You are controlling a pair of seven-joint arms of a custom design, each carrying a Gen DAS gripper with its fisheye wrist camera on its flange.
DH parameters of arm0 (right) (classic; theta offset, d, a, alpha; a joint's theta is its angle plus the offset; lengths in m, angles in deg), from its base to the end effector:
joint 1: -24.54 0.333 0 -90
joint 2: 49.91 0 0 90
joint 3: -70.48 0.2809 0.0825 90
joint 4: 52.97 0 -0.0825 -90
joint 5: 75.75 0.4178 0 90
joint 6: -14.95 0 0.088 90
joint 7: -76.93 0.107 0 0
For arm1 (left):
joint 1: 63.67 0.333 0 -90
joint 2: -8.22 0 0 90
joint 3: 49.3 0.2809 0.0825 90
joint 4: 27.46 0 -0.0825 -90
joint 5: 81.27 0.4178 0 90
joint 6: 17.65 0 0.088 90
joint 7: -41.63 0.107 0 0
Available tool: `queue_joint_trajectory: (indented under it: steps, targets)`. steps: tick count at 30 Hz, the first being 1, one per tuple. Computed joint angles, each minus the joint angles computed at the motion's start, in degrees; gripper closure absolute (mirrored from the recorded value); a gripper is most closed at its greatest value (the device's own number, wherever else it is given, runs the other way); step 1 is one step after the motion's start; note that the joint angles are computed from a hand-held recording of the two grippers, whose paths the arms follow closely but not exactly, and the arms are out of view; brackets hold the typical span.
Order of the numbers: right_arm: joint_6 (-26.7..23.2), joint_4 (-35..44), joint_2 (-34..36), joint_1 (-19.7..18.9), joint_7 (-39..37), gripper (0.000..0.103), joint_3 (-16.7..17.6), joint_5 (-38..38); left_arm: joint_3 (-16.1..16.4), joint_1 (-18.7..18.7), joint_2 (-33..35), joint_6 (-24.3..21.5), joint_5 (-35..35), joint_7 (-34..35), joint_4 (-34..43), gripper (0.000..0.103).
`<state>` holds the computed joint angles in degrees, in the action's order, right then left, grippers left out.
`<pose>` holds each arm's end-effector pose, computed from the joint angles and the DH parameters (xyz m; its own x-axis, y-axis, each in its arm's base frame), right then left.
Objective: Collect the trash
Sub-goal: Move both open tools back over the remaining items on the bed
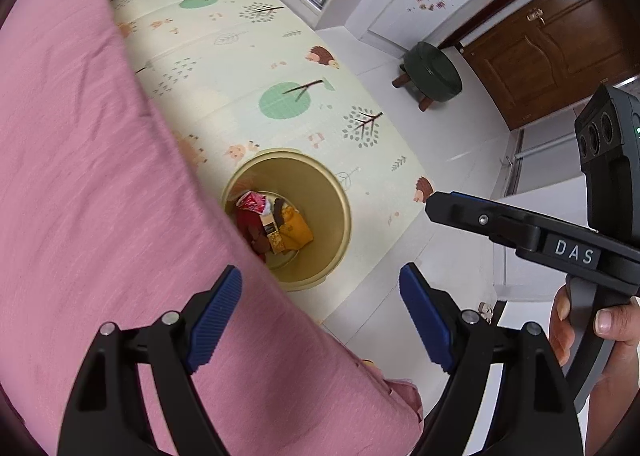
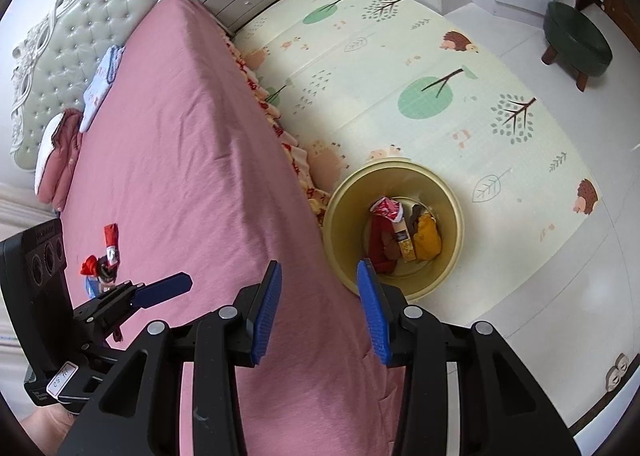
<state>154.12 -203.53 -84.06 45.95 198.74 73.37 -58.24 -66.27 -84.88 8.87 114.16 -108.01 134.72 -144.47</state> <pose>0.4048 0.1828 0.4350 -0.2582 -0.8811 -0.3963 -0.9194 0.3501 -0.1793 0.4711 -0.3822 0.4122 -0.4363 -0.8103 0.3913 -0.8997 0.3868 -0.2022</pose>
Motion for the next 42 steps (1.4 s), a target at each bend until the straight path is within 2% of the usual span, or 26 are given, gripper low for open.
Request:
queue_joint_trajectory:
  steps: [13,22,30,34,39,42]
  targets:
    - [1.43,9.85,9.76,6.79,1.08,0.064,4.73,1.24,5.85,1.83,-19.9,0.73,-3.04,-0.4,-19.31,0.023]
    - [1.07,20.8,21.23,11.64,0.77,0.064,8.47,0.83,11.29,5.21,-35.41,-1.52,-0.71,-3.03,-33.33,0.023]
    - [-0.41,34.59,33.98,14.72,0.47,0.064,11.54,-2.41,15.76,12.28,-48.1,-5.33,4.3,-4.78,-42.91,0.023]
    - [-2.52,43.23,41.33,16.51,0.24,0.064,12.57,-5.31,17.59,17.65,-52.41,-6.71,7.4,-5.42,-45.9,0.023]
    - [-6.66,55.2,50.77,19.26,-0.84,0.064,12.96,-9.2,20.17,23.42,-53.8,-7.6,9.7,-4.15,-47.2,0.023]
    - [-9.06,63.56,57.07,21.34,-0.94,0.064,12.7,-11.43,21.34,26.46,-52.12,-7.12,10.8,-2.63,-46.48,0.023]
